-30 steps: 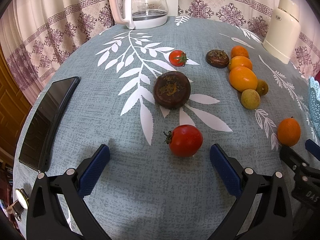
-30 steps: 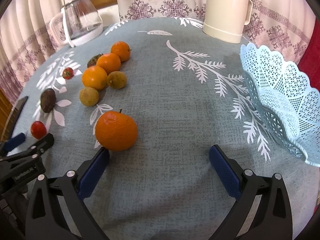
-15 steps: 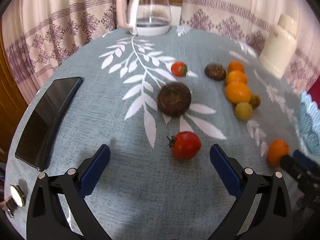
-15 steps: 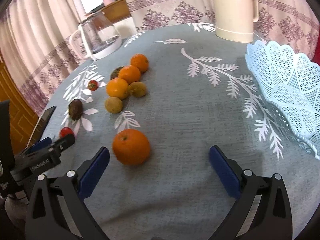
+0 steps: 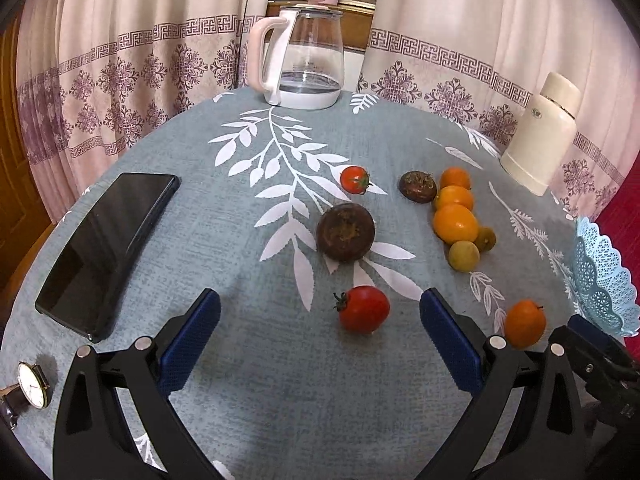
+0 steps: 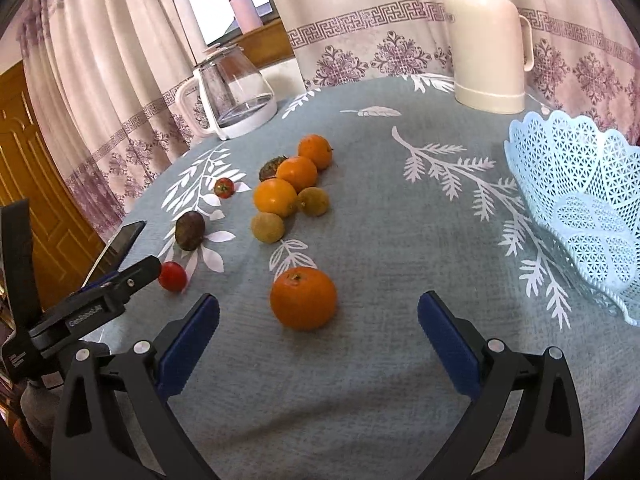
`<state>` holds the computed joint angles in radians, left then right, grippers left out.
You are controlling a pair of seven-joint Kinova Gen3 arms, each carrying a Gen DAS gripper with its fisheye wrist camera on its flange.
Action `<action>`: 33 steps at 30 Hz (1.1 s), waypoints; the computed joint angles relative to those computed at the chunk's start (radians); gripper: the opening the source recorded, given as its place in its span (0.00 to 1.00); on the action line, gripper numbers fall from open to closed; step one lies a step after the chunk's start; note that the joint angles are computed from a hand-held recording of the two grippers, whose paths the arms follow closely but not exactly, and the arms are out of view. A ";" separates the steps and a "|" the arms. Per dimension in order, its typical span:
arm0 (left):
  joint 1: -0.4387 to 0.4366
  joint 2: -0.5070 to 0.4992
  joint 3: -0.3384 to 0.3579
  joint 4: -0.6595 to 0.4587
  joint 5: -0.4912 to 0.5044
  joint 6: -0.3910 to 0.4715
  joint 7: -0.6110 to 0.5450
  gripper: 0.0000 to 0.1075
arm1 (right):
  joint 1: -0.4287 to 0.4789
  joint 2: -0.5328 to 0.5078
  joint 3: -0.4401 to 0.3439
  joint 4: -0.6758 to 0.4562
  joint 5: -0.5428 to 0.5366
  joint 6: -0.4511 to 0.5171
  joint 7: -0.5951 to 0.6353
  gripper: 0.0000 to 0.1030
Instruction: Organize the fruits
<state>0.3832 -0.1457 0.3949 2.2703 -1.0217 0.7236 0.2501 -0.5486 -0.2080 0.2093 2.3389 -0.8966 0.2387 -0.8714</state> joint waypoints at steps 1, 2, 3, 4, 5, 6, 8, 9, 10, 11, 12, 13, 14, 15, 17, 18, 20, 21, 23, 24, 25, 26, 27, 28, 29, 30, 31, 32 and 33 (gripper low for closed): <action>0.001 0.006 -0.007 -0.008 0.013 0.000 -0.022 0.94 | 0.009 0.000 -0.013 0.000 0.011 -0.003 -0.012 0.95; 0.002 0.012 -0.008 -0.011 0.020 0.002 -0.031 0.94 | 0.012 0.001 -0.018 -0.001 0.021 -0.002 -0.020 0.95; 0.004 0.020 -0.014 -0.020 0.033 0.002 -0.054 0.94 | 0.016 0.002 -0.022 -0.003 0.029 0.000 -0.028 0.95; 0.006 0.028 -0.017 -0.025 0.038 0.006 -0.065 0.94 | 0.019 0.002 -0.026 -0.003 0.036 -0.001 -0.036 0.95; 0.010 0.037 -0.021 -0.034 0.048 0.011 -0.083 0.94 | 0.017 0.002 -0.025 -0.003 0.039 -0.003 -0.039 0.95; 0.015 0.044 -0.025 -0.040 0.055 0.016 -0.095 0.94 | 0.019 0.001 -0.027 -0.003 0.045 -0.003 -0.046 0.95; 0.024 0.059 -0.037 -0.056 0.075 0.025 -0.128 0.94 | 0.016 0.003 -0.025 -0.005 0.054 -0.002 -0.053 0.95; 0.027 0.064 -0.046 -0.062 0.085 0.024 -0.146 0.94 | 0.025 0.004 -0.035 -0.007 0.068 0.000 -0.067 0.95; 0.030 0.070 -0.053 -0.068 0.096 0.027 -0.161 0.94 | 0.027 0.006 -0.037 -0.008 0.075 0.001 -0.073 0.95; 0.032 0.082 -0.061 -0.083 0.119 0.039 -0.189 0.94 | 0.028 0.007 -0.040 -0.009 0.081 0.001 -0.080 0.95; 0.034 0.086 -0.072 -0.089 0.137 0.037 -0.212 0.94 | 0.030 0.008 -0.042 -0.009 0.088 0.001 -0.086 0.95; 0.034 0.088 -0.083 -0.094 0.154 0.030 -0.237 0.94 | 0.033 0.009 -0.046 -0.011 0.097 0.002 -0.093 0.95; 0.035 0.089 -0.089 -0.097 0.163 0.027 -0.251 0.94 | 0.032 0.009 -0.045 -0.011 0.100 0.004 -0.095 0.95; 0.037 0.087 -0.090 -0.095 0.161 0.025 -0.251 0.94 | 0.030 0.010 -0.045 -0.012 0.102 0.002 -0.097 0.95; 0.039 0.084 -0.090 -0.091 0.152 0.017 -0.253 0.93 | 0.025 0.010 -0.041 -0.011 0.102 0.002 -0.097 0.95; 0.040 0.083 -0.088 -0.089 0.147 0.014 -0.251 0.91 | 0.024 0.010 -0.039 -0.011 0.104 0.003 -0.097 0.95; 0.039 0.082 -0.089 -0.088 0.145 0.006 -0.251 0.91 | 0.028 0.012 -0.047 -0.011 0.112 0.001 -0.107 0.95; 0.037 0.083 -0.091 -0.088 0.146 0.003 -0.252 0.91 | 0.030 0.011 -0.051 -0.012 0.118 0.001 -0.113 0.95; 0.034 0.082 -0.094 -0.088 0.149 -0.002 -0.254 0.91 | 0.031 0.014 -0.052 -0.015 0.124 0.004 -0.119 0.95; 0.032 0.081 -0.094 -0.087 0.150 -0.005 -0.254 0.91 | 0.031 0.014 -0.051 -0.015 0.125 0.005 -0.121 0.95; 0.031 0.081 -0.094 -0.088 0.151 -0.006 -0.255 0.91 | 0.032 0.015 -0.051 -0.015 0.126 0.006 -0.122 0.95; 0.030 0.081 -0.093 -0.088 0.148 -0.006 -0.253 0.91 | 0.034 0.017 -0.055 -0.017 0.129 0.007 -0.126 0.95; 0.029 0.081 -0.093 -0.088 0.149 -0.006 -0.255 0.91 | 0.039 0.018 -0.060 -0.018 0.134 0.007 -0.131 0.95; 0.029 0.081 -0.091 -0.087 0.144 -0.006 -0.250 0.91 | 0.041 0.018 -0.062 -0.018 0.137 0.007 -0.134 0.95; 0.030 0.082 -0.089 -0.086 0.140 -0.004 -0.246 0.91 | 0.043 0.018 -0.064 -0.017 0.139 0.006 -0.136 0.95; 0.031 0.084 -0.087 -0.086 0.136 -0.001 -0.242 0.91 | 0.046 0.018 -0.068 -0.017 0.144 0.006 -0.142 0.95; 0.033 0.085 -0.086 -0.086 0.131 0.002 -0.238 0.91 | 0.052 0.018 -0.076 -0.018 0.153 0.006 -0.152 0.95; 0.035 0.085 -0.086 -0.086 0.131 0.004 -0.237 0.91 | 0.056 0.018 -0.081 -0.019 0.160 0.005 -0.160 0.95; 0.036 0.087 -0.086 -0.087 0.129 0.006 -0.236 0.90 | 0.059 0.016 -0.086 -0.018 0.168 0.003 -0.168 0.95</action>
